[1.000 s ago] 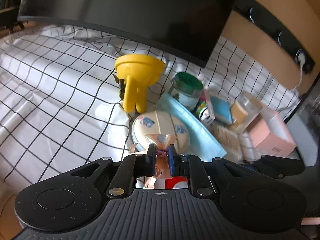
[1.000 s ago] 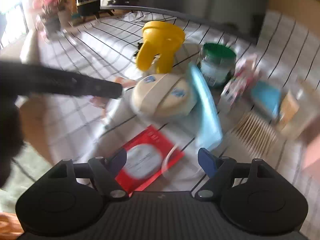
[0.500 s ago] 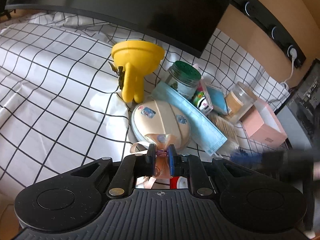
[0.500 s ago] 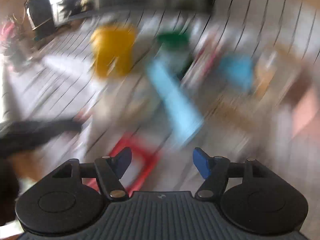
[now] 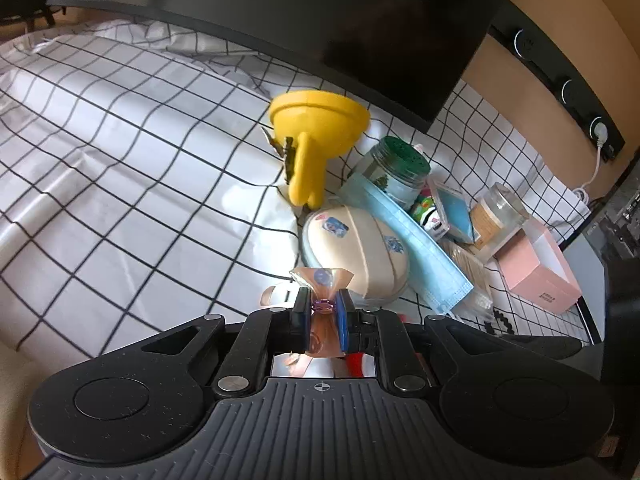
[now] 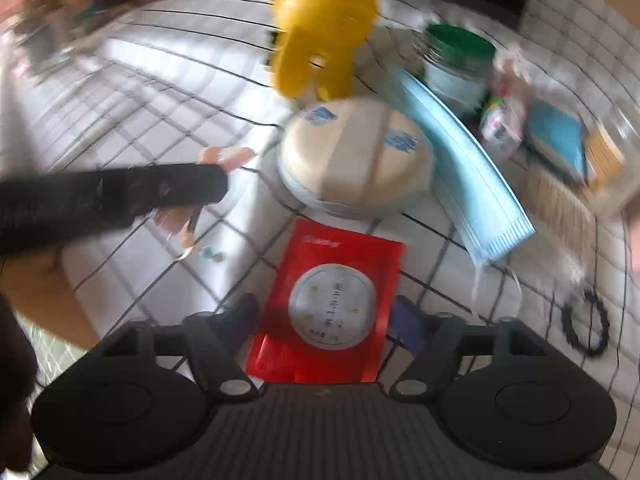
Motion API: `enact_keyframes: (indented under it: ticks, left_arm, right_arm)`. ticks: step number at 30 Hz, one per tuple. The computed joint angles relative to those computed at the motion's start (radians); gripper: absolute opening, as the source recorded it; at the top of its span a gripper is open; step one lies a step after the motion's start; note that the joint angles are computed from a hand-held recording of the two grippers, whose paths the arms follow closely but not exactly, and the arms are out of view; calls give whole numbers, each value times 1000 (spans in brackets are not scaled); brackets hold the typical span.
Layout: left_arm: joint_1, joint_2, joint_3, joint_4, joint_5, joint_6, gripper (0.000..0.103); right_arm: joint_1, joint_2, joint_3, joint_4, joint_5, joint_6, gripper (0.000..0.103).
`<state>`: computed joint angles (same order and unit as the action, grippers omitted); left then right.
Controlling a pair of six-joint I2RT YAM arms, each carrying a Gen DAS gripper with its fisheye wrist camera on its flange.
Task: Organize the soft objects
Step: 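Grasp the red tea packet with the right tool while the left tool holds the bow, then carry packet and bow into the pink box and open both tools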
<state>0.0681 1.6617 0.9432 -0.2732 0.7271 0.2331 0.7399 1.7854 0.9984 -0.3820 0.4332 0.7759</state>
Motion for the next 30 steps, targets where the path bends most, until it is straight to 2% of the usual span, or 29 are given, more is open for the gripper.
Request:
enact_keyframes:
  ticks: [5,10,14,19,25,30]
  left_arm:
    - [28,-16,-6,-12,12,25,16]
    - [37,-24,-12,-54,13,59,16]
    - [31,-48,-16,-104,15,115,16]
    - [0,-69,-16,-166,13,177,16]
    - [-74,-79,-11,-237,17,219,16]
    - [-199,-86,-3,-278,21,253,16]
  right_arm:
    - [-18,-104,-127,44,-3,-101,65]
    - [-42,-217,-254,75,-8,-123,63]
    - [-50,-273,-307,108,-33,-131,58]
    - [-36,-408,-379,114,-53,-138,57]
    - [21,-597,-426,-39,-4,-61,57]
    - [78,-771,-455,-258,97,101,57]
